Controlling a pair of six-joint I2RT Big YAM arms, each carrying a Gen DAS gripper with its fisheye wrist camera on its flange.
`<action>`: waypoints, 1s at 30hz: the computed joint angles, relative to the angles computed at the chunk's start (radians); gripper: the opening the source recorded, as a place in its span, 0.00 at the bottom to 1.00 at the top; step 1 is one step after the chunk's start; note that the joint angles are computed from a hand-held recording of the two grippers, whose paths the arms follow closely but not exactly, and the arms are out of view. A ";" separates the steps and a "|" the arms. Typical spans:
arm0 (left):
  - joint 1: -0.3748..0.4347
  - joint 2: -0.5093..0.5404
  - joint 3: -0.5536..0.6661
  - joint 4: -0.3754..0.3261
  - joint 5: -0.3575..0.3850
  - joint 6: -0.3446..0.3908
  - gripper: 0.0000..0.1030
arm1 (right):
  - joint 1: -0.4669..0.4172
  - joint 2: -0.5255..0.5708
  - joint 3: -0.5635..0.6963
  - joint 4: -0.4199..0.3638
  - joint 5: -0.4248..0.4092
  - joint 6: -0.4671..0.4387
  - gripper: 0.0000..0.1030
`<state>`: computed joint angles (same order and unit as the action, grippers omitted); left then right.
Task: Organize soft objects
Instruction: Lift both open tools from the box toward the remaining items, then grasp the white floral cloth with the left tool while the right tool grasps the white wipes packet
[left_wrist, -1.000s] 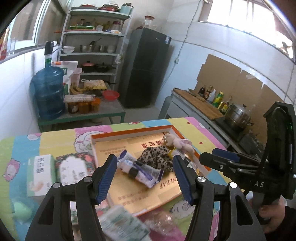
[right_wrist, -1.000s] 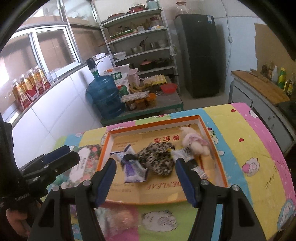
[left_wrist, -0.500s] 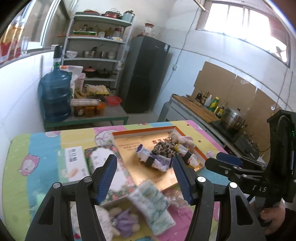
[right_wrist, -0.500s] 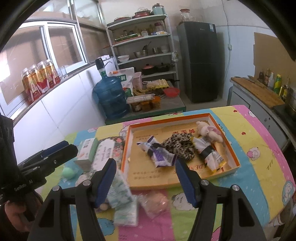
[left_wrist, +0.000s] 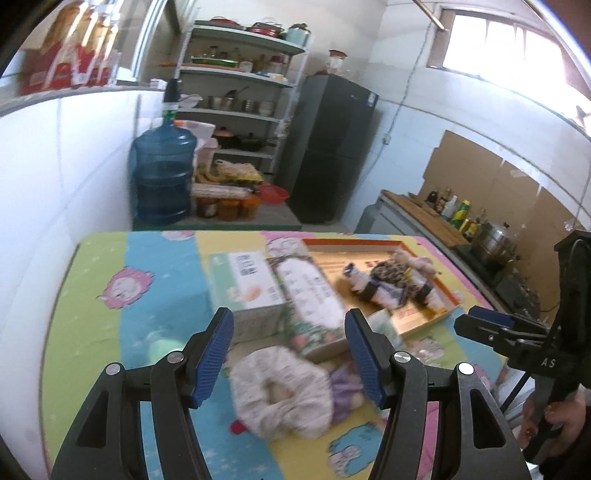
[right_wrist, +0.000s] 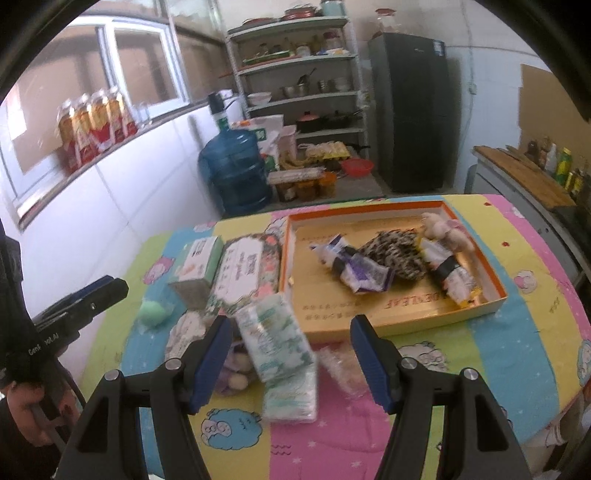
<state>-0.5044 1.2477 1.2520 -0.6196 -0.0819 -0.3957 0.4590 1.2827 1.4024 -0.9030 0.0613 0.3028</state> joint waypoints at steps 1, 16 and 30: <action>0.004 -0.007 -0.013 0.000 -0.002 -0.003 0.62 | 0.007 0.009 -0.001 0.000 -0.005 -0.008 0.64; 0.026 -0.039 -0.088 -0.024 -0.046 -0.088 0.62 | 0.056 0.176 0.045 -0.034 0.025 -0.165 0.64; 0.013 0.019 -0.089 -0.032 0.020 -0.081 0.62 | 0.029 0.204 0.056 -0.049 -0.028 -0.145 0.51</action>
